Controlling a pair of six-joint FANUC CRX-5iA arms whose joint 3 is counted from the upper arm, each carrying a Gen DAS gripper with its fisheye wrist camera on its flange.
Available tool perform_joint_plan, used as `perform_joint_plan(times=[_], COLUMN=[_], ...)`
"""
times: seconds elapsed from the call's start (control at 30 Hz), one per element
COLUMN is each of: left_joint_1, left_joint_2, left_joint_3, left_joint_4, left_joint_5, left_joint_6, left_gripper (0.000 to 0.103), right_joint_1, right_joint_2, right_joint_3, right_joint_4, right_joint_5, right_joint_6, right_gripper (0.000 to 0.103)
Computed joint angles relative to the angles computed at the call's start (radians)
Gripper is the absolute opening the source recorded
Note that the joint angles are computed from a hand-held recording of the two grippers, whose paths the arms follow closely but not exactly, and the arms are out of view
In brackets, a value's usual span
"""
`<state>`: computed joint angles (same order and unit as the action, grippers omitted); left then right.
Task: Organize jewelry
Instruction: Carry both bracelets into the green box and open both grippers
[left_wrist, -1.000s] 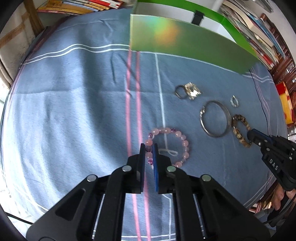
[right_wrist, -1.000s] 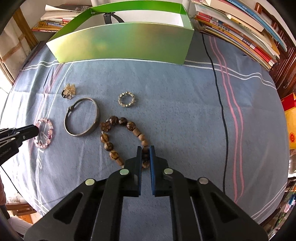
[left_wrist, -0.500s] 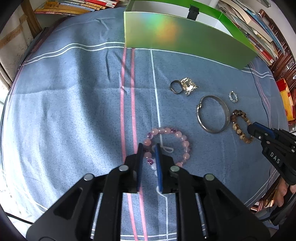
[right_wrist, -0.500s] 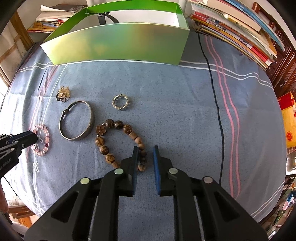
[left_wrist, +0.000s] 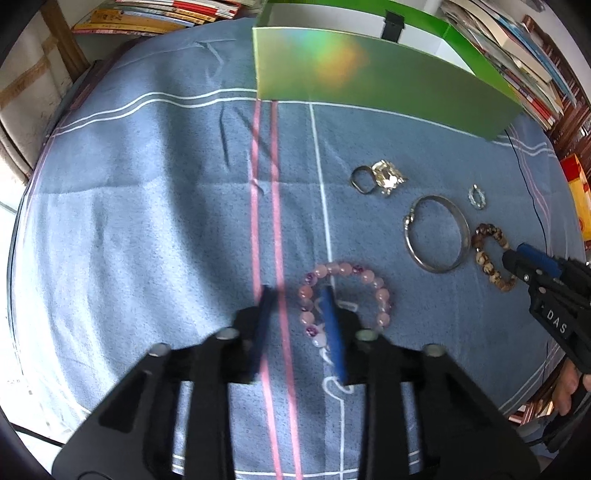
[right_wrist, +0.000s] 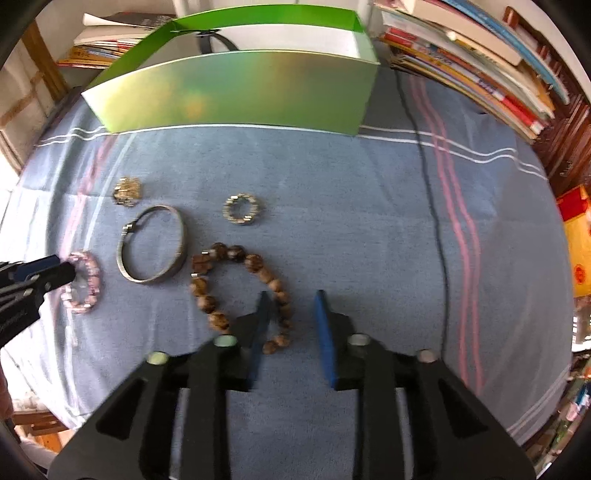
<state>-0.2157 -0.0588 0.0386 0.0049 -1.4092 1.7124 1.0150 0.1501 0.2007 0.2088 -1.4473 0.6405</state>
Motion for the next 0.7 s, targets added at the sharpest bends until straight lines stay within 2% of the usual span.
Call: perform_joint_plan(times=[0.03,0.07,0.17,0.4,0.57,0.7], left_joint_1=[0.011,0.029,0.050,0.074,0.056,0.055], left_joint_2=[-0.002,-0.010,-0.019,-0.040,-0.030,0.000], left_joint_3=[-0.006,-0.017,-0.024,0.013,0.102,0.174], left_joint_4=[0.014,0.030,0.050,0.069,0.050,0.077], left_joint_5=[0.004,0.005,0.012,0.042,0.060,0.078], left_joint_6=[-0.005,-0.016,-0.026,-0.042,-0.061,-0.077], left_gripper=[0.008,0.009,0.008,0.008,0.008,0.008], right_joint_1=[0.002,0.001,0.000,0.007,0.014,0.006], right_joint_2=[0.001,0.002,0.002,-0.010,-0.009,-0.004], right_joint_3=[0.001,0.004,0.009,0.037,0.085,0.122], right_joint_4=[0.000,-0.003,-0.007,0.070,0.144,0.198], right_joint_5=[0.002,0.004,0.017,0.044,0.070,0.097], right_joint_6=[0.003,0.007,0.002,-0.005,0.003,0.024], right_gripper=[0.011,0.008,0.008,0.008,0.008,0.008])
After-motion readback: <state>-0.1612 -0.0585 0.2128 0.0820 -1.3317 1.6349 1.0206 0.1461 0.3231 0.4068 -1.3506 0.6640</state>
